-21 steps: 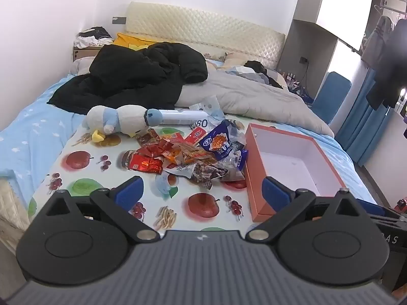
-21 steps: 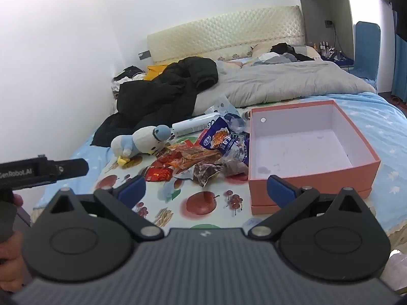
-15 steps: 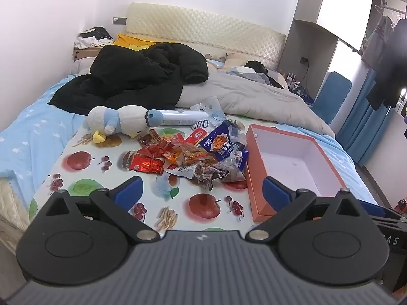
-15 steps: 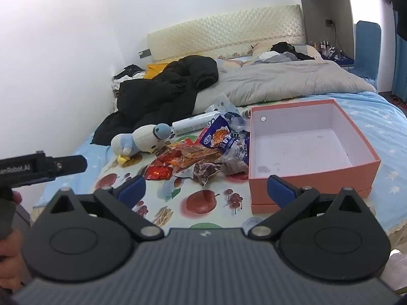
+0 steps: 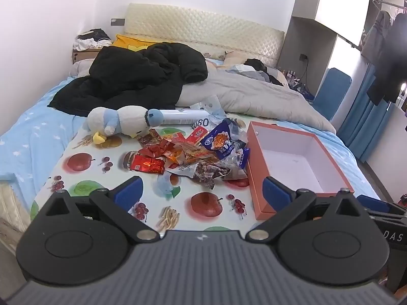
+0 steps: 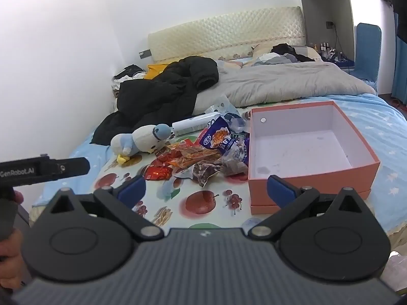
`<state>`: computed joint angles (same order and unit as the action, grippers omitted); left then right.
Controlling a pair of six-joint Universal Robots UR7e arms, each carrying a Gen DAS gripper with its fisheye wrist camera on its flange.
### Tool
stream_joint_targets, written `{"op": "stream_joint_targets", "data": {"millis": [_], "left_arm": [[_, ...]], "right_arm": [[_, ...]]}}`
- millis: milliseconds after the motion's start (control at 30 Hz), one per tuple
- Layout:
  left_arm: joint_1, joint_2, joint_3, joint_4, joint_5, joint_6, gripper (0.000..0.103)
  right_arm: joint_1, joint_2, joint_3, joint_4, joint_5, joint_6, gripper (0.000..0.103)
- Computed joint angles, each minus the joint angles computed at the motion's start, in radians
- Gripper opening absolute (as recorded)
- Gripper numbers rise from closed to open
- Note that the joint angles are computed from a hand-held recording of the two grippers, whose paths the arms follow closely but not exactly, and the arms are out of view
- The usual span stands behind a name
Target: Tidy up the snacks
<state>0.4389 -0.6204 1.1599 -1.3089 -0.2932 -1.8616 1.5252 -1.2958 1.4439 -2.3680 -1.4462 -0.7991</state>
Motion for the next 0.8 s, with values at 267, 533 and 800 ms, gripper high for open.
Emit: {"op": "stream_joint_targets", "data": {"millis": [267,533,800], "left_arm": [[0.001,0.002,-0.001,0.021,-0.002,-0.009,0.102],[0.004,0.000,0.003,0.046,-0.009,-0.040,0.102],[0.022,-0.001,0.032,-0.068,0.002,0.061,0.102]], "right_arm": [[-0.004,-0.003,0.012,-0.022,-0.001,-0.009,0.103],[-0.005,-0.002,0.023,-0.037,-0.007,-0.020,0.103],[-0.003,0.003,0.029,-0.047,-0.009,-0.026,0.103]]}}
